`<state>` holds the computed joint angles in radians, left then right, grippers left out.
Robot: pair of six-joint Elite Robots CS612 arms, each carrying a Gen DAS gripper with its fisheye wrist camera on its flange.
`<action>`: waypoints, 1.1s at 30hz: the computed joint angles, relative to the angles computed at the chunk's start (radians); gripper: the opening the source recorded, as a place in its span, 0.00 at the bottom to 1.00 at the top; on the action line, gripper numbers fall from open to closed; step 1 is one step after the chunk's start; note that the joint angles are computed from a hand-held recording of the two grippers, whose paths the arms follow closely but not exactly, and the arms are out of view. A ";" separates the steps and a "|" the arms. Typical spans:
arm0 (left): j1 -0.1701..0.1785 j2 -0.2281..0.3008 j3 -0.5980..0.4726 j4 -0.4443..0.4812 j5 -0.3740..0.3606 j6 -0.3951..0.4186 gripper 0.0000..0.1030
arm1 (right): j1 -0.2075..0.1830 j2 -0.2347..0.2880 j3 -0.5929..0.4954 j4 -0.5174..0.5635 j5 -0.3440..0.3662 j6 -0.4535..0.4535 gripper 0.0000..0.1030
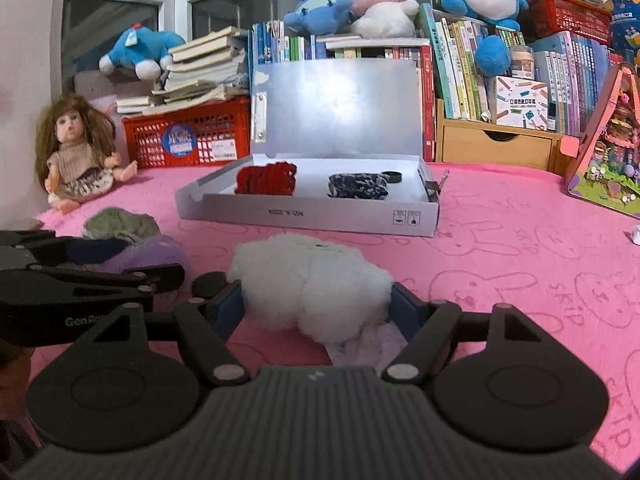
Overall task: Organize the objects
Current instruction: 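Grasp the purple plush with the left tool while the right tool grasps the white fluffy toy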
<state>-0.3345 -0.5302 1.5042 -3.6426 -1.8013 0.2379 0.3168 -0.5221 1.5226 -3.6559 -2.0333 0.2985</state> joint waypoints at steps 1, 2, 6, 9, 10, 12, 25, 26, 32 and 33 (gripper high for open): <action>0.000 -0.002 0.003 -0.008 -0.003 0.006 0.66 | -0.001 -0.001 0.001 -0.006 0.007 -0.004 0.74; 0.000 -0.003 0.005 -0.019 -0.004 0.013 0.66 | 0.001 -0.001 -0.001 -0.013 0.008 -0.013 0.74; 0.005 -0.012 0.009 -0.026 -0.028 0.009 0.66 | 0.005 -0.003 -0.011 -0.023 -0.003 -0.039 0.70; 0.005 -0.017 0.011 -0.031 -0.033 0.003 0.66 | 0.006 -0.006 -0.016 0.006 -0.020 -0.024 0.57; 0.005 -0.018 0.011 -0.030 -0.034 0.006 0.66 | 0.005 -0.009 -0.016 0.022 -0.023 -0.015 0.58; 0.005 -0.018 0.012 -0.023 -0.029 0.014 0.66 | 0.000 -0.016 -0.009 0.058 0.003 0.000 0.63; 0.014 -0.015 -0.005 -0.019 -0.014 -0.035 0.66 | -0.022 -0.004 -0.081 0.180 -0.008 0.099 0.95; 0.014 -0.015 -0.006 -0.025 -0.012 -0.034 0.66 | -0.025 -0.006 -0.086 0.206 0.008 0.090 0.95; 0.015 -0.011 -0.015 -0.017 -0.015 -0.024 0.66 | -0.026 -0.004 -0.103 0.294 0.032 0.073 0.86; 0.014 -0.010 -0.016 -0.012 -0.012 -0.019 0.66 | -0.027 -0.006 -0.100 0.298 0.039 0.090 0.77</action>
<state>-0.3203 -0.5405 1.4885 -3.6542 -1.8135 0.2189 0.2894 -0.5280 1.4224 -3.3580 -1.9947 0.3882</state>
